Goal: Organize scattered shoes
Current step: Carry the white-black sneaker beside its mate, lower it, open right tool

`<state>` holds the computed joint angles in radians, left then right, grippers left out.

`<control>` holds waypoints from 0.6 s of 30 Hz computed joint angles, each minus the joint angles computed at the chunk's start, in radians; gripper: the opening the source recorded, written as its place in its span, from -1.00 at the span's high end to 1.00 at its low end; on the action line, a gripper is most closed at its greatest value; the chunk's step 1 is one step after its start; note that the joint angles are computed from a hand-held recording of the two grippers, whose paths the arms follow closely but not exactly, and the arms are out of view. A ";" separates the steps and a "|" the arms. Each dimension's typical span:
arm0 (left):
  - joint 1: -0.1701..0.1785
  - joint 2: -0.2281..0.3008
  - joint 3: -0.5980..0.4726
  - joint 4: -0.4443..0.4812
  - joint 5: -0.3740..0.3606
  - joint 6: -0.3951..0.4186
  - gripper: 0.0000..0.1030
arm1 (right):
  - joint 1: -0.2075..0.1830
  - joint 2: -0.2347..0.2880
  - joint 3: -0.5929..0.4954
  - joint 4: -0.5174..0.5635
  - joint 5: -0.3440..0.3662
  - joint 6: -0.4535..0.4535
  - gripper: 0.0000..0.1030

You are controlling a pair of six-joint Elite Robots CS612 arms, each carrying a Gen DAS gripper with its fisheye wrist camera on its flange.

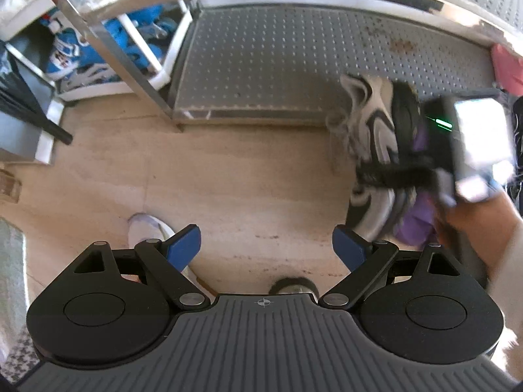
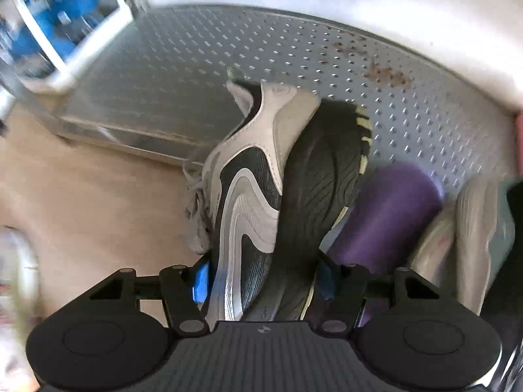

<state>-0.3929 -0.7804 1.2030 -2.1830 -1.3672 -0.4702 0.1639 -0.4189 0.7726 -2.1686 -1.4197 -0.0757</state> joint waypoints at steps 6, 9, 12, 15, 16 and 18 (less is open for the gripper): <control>-0.009 -0.007 0.024 -0.011 0.010 0.094 -0.78 | -0.037 -0.212 0.342 -0.018 0.261 -0.012 -0.24; -0.018 -0.009 0.039 -0.008 0.004 0.153 -0.78 | -0.045 -0.280 0.486 -0.047 0.320 0.002 -0.44; -0.032 -0.001 0.046 0.030 -0.001 0.222 -0.78 | -0.032 -0.312 0.531 0.063 0.236 0.013 -0.63; -0.045 0.007 0.052 0.078 0.006 0.283 -0.77 | -0.031 -0.337 0.535 0.148 0.188 0.006 -0.61; -0.050 0.011 0.056 0.090 0.007 0.308 -0.75 | -0.034 -0.345 0.535 0.159 0.191 0.001 -0.60; -0.059 0.015 0.062 0.102 0.005 0.351 -0.69 | -0.044 -0.365 0.542 0.164 0.182 -0.012 -0.60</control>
<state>-0.4521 -0.7650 1.2655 -2.0809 -1.3627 -0.1196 0.1198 -0.7837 1.3145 -2.0044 -1.2373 -0.0882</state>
